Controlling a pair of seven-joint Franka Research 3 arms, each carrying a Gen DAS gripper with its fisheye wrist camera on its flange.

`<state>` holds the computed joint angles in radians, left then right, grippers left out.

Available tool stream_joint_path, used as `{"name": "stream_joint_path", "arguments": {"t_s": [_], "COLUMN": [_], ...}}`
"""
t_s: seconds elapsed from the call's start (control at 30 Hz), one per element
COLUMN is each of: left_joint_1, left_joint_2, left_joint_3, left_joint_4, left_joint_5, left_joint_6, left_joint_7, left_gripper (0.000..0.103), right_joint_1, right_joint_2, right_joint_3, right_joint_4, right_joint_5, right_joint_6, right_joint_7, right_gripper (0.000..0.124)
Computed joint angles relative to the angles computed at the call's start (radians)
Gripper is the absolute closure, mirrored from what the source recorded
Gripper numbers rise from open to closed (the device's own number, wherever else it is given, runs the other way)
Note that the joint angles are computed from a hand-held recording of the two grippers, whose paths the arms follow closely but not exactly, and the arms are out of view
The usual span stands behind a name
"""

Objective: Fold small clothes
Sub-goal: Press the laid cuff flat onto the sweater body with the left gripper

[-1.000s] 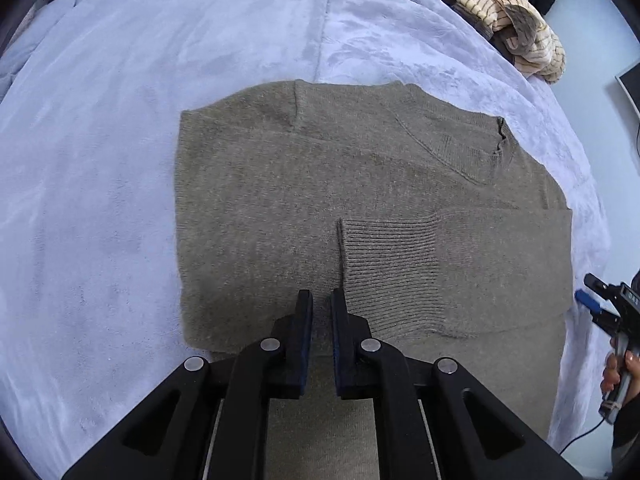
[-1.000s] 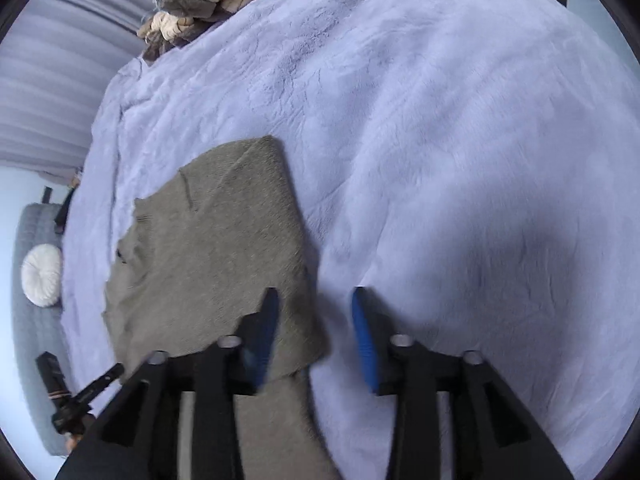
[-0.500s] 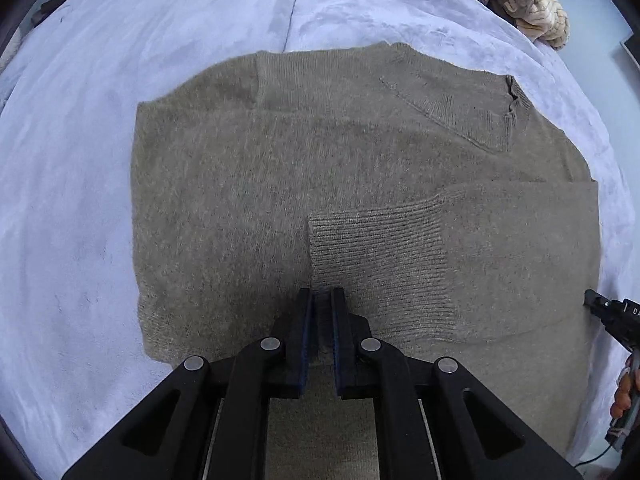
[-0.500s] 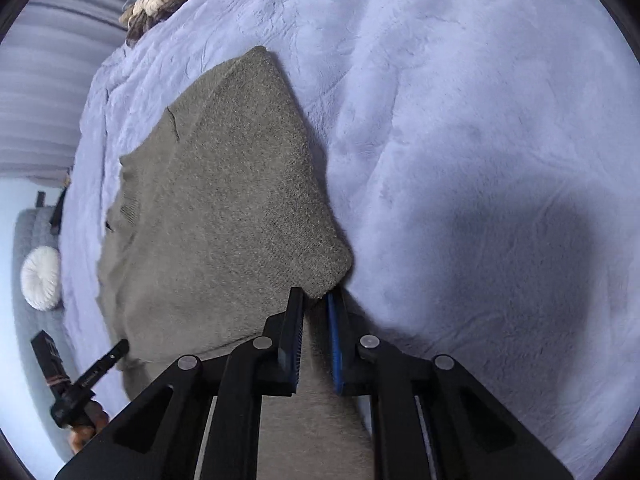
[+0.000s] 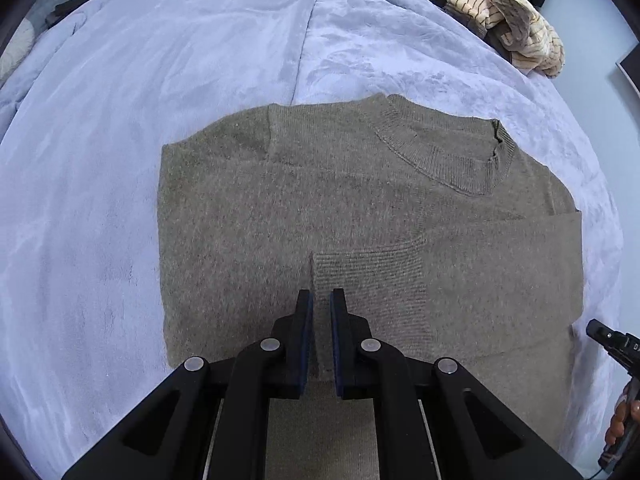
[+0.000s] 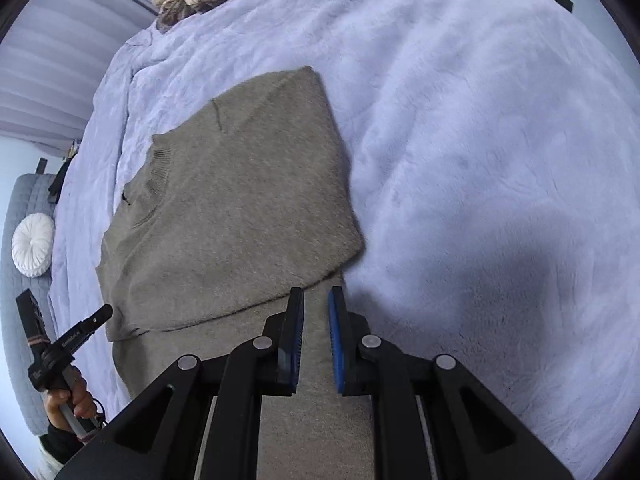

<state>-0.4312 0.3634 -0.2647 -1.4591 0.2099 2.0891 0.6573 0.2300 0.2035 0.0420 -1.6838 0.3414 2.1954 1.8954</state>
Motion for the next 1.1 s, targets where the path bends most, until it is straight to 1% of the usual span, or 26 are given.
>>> {"name": "stream_joint_path", "arguments": {"t_s": [0.07,0.13,0.17,0.27,0.3,0.37,0.47,0.57,0.6,0.63,0.67,0.73,0.8,0.87,0.93,1.07,1.1], "left_joint_1": [-0.006,-0.019,-0.024,-0.028,-0.024,-0.016,-0.014,-0.019,-0.021,-0.021,-0.028,-0.035,-0.037,-0.038,-0.039,-0.043,-0.039], "left_joint_2": [0.037,0.075,0.08,0.076,0.073,0.06,0.064,0.065,0.054,0.052,0.046,0.067,0.052,0.025,0.021,0.014,-0.001], "left_joint_3": [0.002,0.006,0.009,0.01,0.007,0.003,0.001,0.002,0.001,0.001,-0.002,-0.002,-0.005,-0.01,-0.014,-0.02,-0.022], "left_joint_4": [0.038,0.084,0.088,0.082,0.078,0.061,0.072,0.089,0.077,0.078,0.073,0.109,0.1,0.073,0.078,0.096,0.076], "left_joint_5": [0.002,0.008,0.015,0.022,0.013,-0.002,-0.008,-0.01,-0.012,-0.014,-0.014,-0.014,-0.019,-0.025,-0.034,-0.047,-0.056], "left_joint_6": [-0.028,-0.074,-0.074,-0.071,-0.069,-0.061,-0.074,-0.101,-0.103,-0.109,-0.121,-0.139,-0.144,-0.144,-0.158,-0.197,-0.194], "left_joint_7": [-0.001,-0.006,-0.013,-0.012,-0.008,0.002,0.023,0.022,0.015,0.012,0.0,-0.002,-0.006,-0.011,-0.014,-0.018,-0.013], "left_gripper": [0.093,0.093,0.093,0.093,0.093,0.093,0.093,0.093,0.093,0.093,0.093,0.093,0.093,0.093,0.093,0.093,0.093], "right_joint_1": [0.009,0.019,0.024,0.044,0.041,0.028,0.021,0.018,0.017,0.017,0.017,0.017,0.02,0.023,0.028,0.039,0.041], "right_joint_2": [0.034,0.081,0.101,0.165,0.166,0.149,0.121,0.076,0.06,0.046,0.031,0.013,-0.008,-0.025,-0.041,-0.06,-0.065], "right_joint_3": [0.005,0.011,0.012,0.004,0.004,0.005,0.003,0.001,0.001,0.001,0.002,0.006,0.011,0.014,0.017,0.022,0.023], "right_joint_4": [0.05,0.104,0.124,0.192,0.183,0.154,0.136,0.101,0.086,0.073,0.058,0.045,0.026,0.011,-0.002,-0.01,-0.008], "right_joint_5": [-0.014,-0.015,-0.021,-0.075,-0.064,-0.026,-0.017,-0.022,-0.02,-0.019,-0.013,0.001,0.009,0.015,0.02,0.031,0.032], "right_joint_6": [-0.002,-0.011,-0.019,-0.1,-0.1,-0.082,-0.109,-0.124,-0.125,-0.125,-0.124,-0.132,-0.138,-0.142,-0.146,-0.141,-0.141], "right_joint_7": [-0.005,-0.001,0.0,0.028,0.037,0.051,0.063,0.059,0.063,0.07,0.074,0.077,0.077,0.077,0.082,0.105,0.107], "right_gripper": [0.11,0.11,0.11,0.11,0.11,0.11,0.107,0.098,0.092,0.091,0.091,0.091,0.091,0.087,0.082,0.082,0.081]}}
